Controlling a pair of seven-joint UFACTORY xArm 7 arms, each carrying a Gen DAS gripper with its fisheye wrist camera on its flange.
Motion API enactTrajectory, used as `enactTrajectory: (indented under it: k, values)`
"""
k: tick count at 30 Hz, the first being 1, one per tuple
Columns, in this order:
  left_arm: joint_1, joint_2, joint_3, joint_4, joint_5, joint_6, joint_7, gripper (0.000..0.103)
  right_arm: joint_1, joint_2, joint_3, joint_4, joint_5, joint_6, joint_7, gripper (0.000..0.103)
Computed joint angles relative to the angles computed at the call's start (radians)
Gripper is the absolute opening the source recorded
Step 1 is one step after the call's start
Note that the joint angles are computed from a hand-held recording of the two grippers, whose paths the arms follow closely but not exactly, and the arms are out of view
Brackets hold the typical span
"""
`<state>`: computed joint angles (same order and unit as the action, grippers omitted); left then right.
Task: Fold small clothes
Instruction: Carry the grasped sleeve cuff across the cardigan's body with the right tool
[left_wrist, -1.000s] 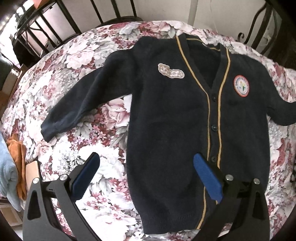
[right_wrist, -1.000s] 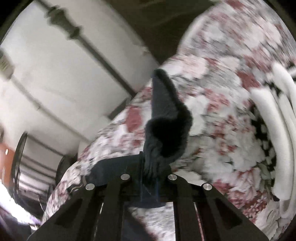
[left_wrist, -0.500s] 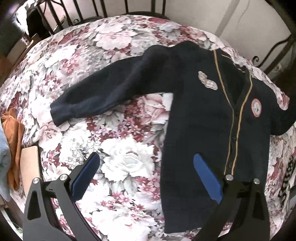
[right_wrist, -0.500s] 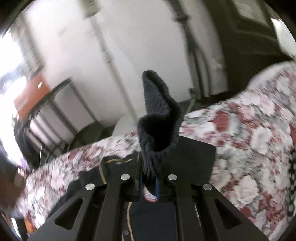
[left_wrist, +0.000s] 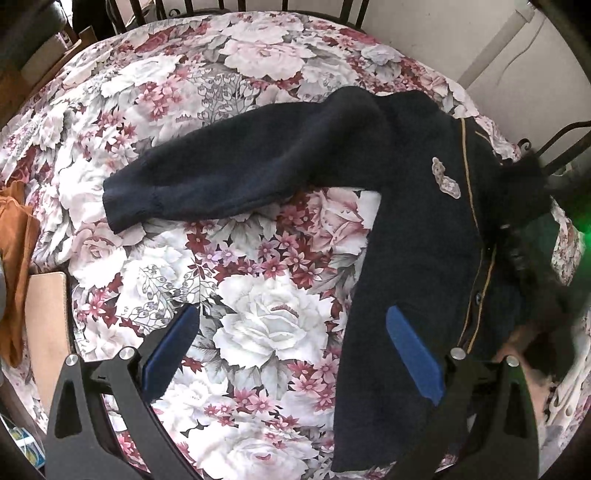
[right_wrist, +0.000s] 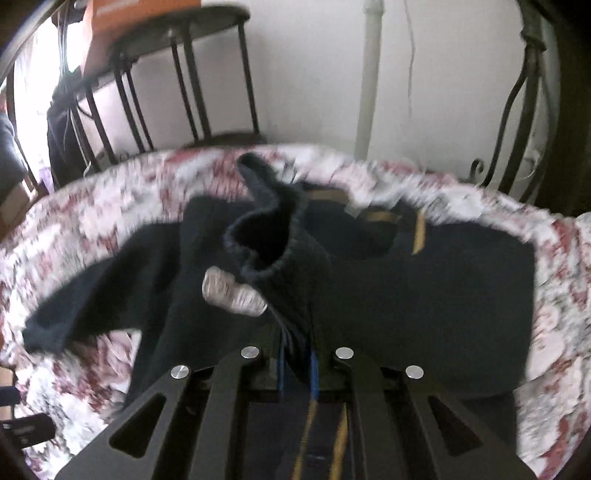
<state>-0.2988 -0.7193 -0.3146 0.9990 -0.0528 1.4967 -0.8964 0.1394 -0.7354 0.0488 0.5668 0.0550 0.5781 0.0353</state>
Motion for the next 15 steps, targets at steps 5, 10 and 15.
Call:
enactTrajectory:
  k: [5, 10, 15]
  values:
    - [0.001, 0.007, 0.008, -0.016, -0.011, -0.012, -0.008, 0.099, 0.009, 0.028, 0.027, -0.028, -0.007, -0.038, 0.026, 0.011]
    - [0.002, 0.027, 0.006, -0.021, -0.006, -0.017, -0.015, 0.099, 0.026, 0.022, 0.015, -0.045, -0.024, -0.034, -0.007, 0.017]
    - [0.002, 0.051, 0.017, -0.027, -0.007, -0.018, -0.024, 0.099, 0.084, 0.031, -0.012, 0.006, -0.002, 0.078, -0.111, 0.049]
